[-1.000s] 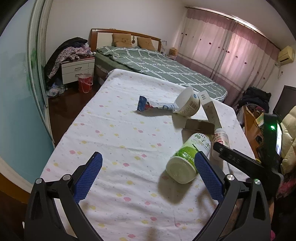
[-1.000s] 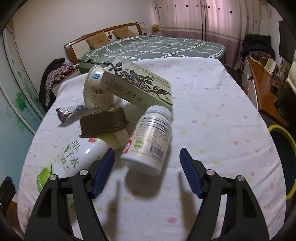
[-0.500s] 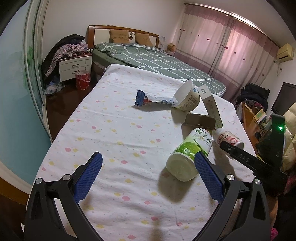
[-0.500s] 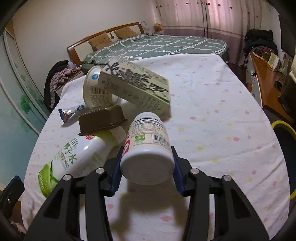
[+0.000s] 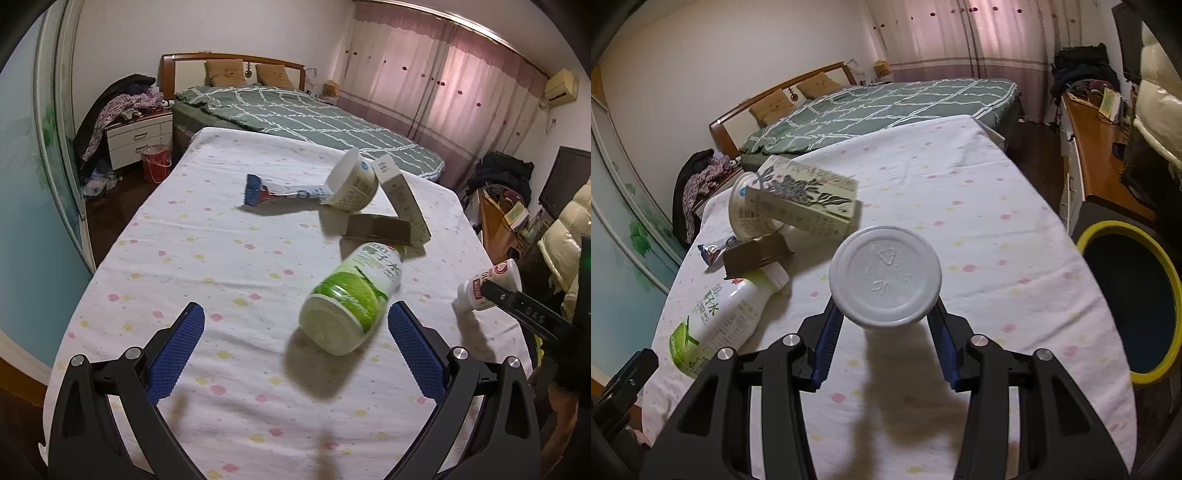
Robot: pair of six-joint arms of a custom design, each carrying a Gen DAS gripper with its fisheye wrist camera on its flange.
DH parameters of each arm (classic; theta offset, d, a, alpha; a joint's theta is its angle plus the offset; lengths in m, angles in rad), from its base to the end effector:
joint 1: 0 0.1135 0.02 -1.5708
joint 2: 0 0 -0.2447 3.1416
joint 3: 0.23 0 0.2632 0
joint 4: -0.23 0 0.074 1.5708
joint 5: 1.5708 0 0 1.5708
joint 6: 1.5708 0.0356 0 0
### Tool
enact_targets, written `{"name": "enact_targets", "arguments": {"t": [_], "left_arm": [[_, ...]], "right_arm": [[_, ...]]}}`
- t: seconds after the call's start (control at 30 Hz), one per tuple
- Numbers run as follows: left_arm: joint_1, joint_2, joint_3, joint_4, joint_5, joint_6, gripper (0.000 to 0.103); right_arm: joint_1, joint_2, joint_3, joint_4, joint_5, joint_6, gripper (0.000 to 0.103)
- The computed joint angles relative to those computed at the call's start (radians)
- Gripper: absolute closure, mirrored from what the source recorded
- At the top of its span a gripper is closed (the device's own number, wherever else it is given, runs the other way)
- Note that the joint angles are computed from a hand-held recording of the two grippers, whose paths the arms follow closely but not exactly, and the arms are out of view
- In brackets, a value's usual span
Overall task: Collect trash
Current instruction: 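Carry the pill bottle with the right gripper and drop it into the bin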
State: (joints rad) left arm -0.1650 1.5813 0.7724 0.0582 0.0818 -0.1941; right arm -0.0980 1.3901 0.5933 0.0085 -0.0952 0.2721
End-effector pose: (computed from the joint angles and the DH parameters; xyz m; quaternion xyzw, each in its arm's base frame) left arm 0.3181 -0.0559 0.1395 0.0030 0.9165 -0.1080 0.3852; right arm 0.2742 -0.0236 0.1353 0.1521 0.9110 0.0769 0.3756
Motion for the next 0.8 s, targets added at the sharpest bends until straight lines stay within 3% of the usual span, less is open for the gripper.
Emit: {"name": "enact_targets", "arguments": {"t": [0.4,0.8], "left_arm": [[-0.112,0.009,0.026,-0.025,-0.084,-0.007,0.005],[-0.217,0.055,0.062,-0.042,-0.154,-0.020,0.005]], "right_arm": [[-0.276,-0.142,-0.101,-0.027,-0.150,-0.074,0.058],[-0.667,-0.009,-0.065,0.041,-0.227,-0.138,0.058]]}}
